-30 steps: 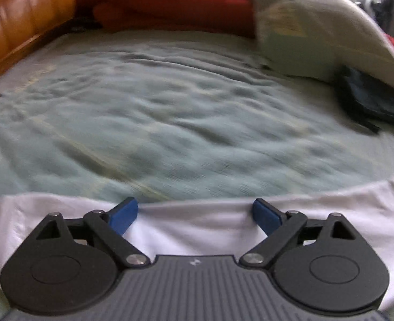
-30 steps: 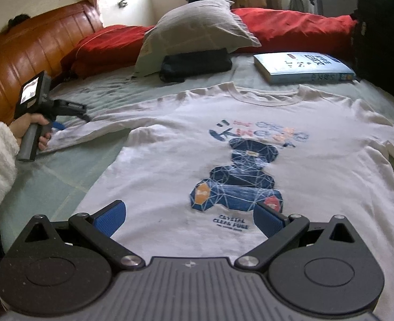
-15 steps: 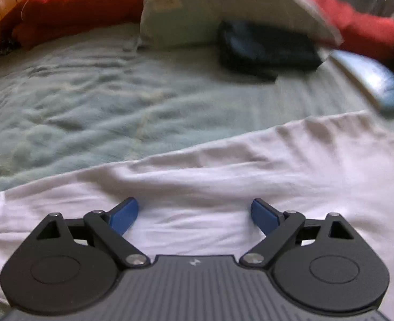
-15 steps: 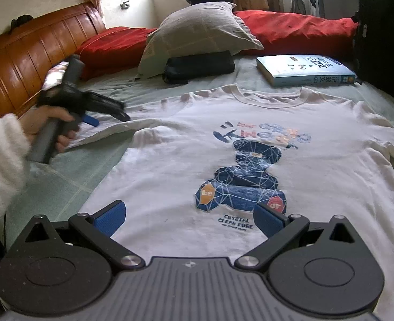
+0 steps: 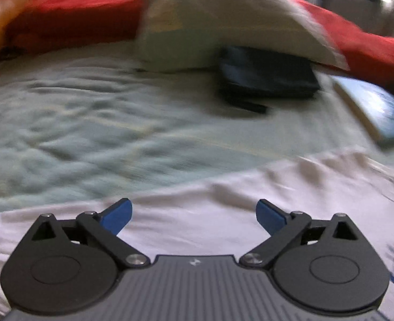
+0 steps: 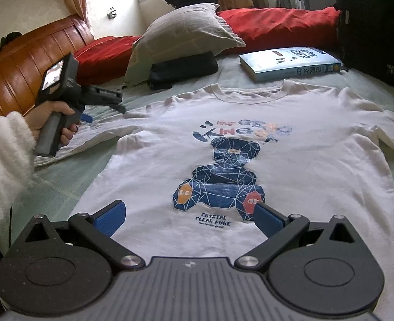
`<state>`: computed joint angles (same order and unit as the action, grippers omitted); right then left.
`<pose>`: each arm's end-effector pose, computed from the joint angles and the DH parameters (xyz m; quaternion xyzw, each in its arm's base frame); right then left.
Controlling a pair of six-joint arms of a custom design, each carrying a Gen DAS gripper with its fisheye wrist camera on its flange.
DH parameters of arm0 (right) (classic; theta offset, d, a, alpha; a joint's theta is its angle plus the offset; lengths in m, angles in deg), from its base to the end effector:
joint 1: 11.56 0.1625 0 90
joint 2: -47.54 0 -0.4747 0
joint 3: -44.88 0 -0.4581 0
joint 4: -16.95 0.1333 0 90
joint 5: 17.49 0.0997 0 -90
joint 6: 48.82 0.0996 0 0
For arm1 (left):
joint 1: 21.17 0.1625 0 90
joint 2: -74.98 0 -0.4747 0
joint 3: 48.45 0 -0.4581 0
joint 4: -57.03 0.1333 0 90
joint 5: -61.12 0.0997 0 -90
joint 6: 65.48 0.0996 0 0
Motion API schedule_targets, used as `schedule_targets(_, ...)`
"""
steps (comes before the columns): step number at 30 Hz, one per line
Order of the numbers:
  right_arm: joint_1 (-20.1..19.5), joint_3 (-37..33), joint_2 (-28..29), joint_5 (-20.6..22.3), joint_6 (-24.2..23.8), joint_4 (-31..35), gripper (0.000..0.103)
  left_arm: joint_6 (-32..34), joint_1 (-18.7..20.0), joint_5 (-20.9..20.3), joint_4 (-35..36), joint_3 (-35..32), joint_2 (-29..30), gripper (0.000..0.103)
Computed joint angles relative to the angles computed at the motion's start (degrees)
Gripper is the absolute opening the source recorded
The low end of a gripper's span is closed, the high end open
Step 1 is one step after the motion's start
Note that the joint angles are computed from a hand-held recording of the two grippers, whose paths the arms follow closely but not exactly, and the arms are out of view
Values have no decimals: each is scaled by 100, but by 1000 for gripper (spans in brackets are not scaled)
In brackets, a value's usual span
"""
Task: Fold clothes
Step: 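Sweep the open left tool over the sleeve near the shoulder seam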
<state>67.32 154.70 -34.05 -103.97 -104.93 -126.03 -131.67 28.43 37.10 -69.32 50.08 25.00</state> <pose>0.0201 -0.6207 0.3669 0.3796 -0.8995 0.1950 0.0936 -0.2812 -0.6764 0.1220 -0.1297 0.8259 -0.3808 0.3951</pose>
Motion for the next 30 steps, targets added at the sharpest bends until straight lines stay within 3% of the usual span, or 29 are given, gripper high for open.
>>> schedule_targets(3, -11, -9, 12, -11, -33, 28, 103, 661, 52, -242, -221, -308, 318, 99)
schedule_targets(5, -22, -29, 22, -12, -20, -12, 103, 344, 165, -171, 393, -643, 552, 102)
schedule_targets(9, -64, -105, 46, 19, 108, -78, 103, 299, 311, 74, 261, -716, 625, 103)
schedule_targets(12, -92, -138, 44, 58, 185, -85, 103, -430, 218, 296, 1353, -788, 505, 99)
schedule_targets(13, -97, -137, 34, 78, 193, -66, 103, -451, 140, 356, 1404, -660, 409, 99)
schedule_targets(19, -66, -36, -66, 138, 88, 21, 103, 602, -358, 341, -434, 633, -161, 100)
schedule_targets(23, -3, 80, -168, 140, -20, 44, 103, 512, -327, 32, -706, 1058, -274, 101)
schedule_targets(25, 19, 135, -228, 143, -98, 30, 103, 773, -383, 163, -1258, 1376, -282, 102)
schedule_targets(30, 72, 207, -276, 72, -94, -107, 103, 275, -608, 279, -518, 1677, -510, 102)
